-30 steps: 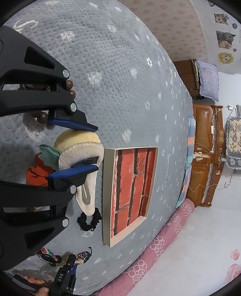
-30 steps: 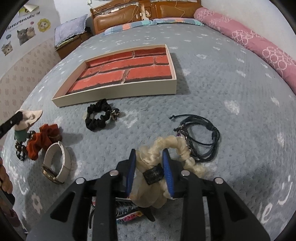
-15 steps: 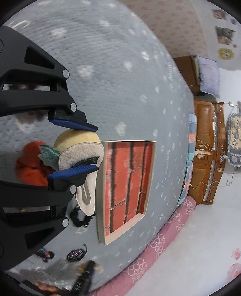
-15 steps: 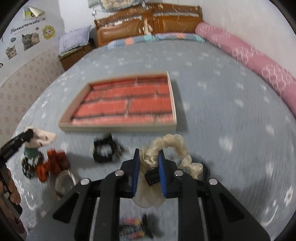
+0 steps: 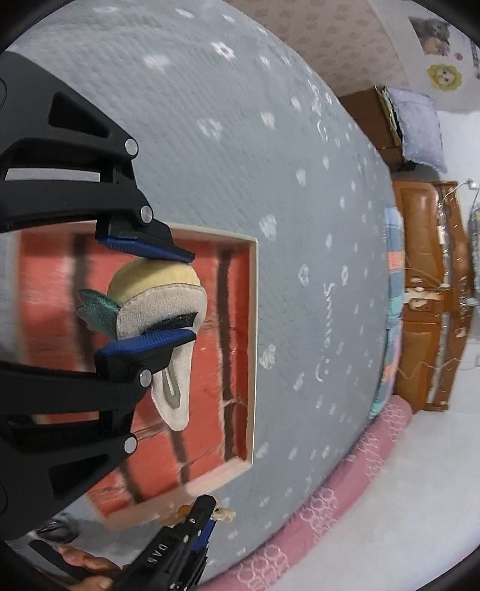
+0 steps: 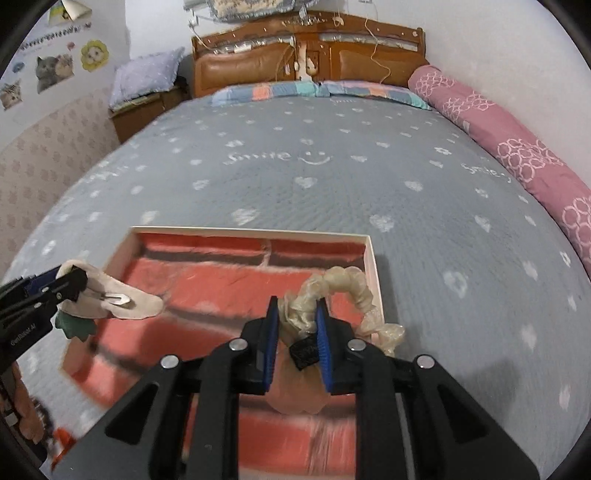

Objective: Organize jewelry
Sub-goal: 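Lower both items into the tray and open both tools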

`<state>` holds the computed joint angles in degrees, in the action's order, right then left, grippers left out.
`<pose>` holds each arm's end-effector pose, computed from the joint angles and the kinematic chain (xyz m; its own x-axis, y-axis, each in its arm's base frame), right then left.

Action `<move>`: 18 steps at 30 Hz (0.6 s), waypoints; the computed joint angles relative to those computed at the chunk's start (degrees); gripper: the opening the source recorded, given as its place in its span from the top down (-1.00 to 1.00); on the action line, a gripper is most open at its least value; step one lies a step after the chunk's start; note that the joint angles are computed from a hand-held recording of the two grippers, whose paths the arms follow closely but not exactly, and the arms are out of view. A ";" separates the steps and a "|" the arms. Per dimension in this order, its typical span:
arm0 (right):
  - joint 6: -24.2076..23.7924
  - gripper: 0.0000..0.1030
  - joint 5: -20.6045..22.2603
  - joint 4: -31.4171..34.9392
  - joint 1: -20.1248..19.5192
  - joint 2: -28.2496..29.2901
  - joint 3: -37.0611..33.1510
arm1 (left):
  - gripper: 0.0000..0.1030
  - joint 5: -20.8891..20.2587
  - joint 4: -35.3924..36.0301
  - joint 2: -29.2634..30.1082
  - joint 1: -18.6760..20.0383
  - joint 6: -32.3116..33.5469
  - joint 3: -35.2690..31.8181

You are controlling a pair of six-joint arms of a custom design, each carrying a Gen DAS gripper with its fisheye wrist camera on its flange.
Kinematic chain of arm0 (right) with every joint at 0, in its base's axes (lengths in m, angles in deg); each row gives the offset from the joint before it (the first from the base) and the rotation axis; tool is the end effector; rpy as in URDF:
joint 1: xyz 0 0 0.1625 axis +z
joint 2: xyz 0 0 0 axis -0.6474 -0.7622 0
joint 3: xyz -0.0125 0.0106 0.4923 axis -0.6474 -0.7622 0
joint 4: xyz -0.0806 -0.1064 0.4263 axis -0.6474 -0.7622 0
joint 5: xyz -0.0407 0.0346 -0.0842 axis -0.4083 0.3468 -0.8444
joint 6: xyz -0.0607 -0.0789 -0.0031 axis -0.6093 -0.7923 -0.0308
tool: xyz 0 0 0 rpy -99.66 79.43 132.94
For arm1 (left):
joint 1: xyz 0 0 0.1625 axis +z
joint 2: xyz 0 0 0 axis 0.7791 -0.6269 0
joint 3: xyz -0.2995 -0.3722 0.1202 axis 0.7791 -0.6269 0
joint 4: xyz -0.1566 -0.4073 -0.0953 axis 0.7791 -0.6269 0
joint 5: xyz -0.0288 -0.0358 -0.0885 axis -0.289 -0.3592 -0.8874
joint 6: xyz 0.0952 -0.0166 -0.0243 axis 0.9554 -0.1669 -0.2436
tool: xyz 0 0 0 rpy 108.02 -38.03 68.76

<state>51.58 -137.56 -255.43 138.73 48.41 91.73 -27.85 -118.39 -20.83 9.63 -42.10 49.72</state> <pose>0.1669 -0.7481 0.2053 -0.6684 0.3833 0.6375 -0.2792 0.6651 -0.6926 -0.2541 -0.8311 0.1290 -0.6505 0.4876 -0.5823 0.7176 0.6457 -0.2609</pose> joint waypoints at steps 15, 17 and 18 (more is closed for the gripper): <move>11.78 0.55 3.03 24.20 -6.18 3.08 -12.81 | 0.21 6.66 11.44 13.10 0.31 0.57 -18.07; 10.95 0.37 2.42 23.60 -6.11 3.48 -13.44 | 0.13 7.61 11.08 13.16 0.23 1.05 -17.92; 10.77 0.24 2.75 23.40 -6.08 3.42 -13.41 | 0.09 7.70 10.90 12.99 0.25 1.11 -17.73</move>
<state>62.36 -134.80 -232.03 132.65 51.83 78.32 -20.16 -107.49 -7.84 9.88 -40.99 31.99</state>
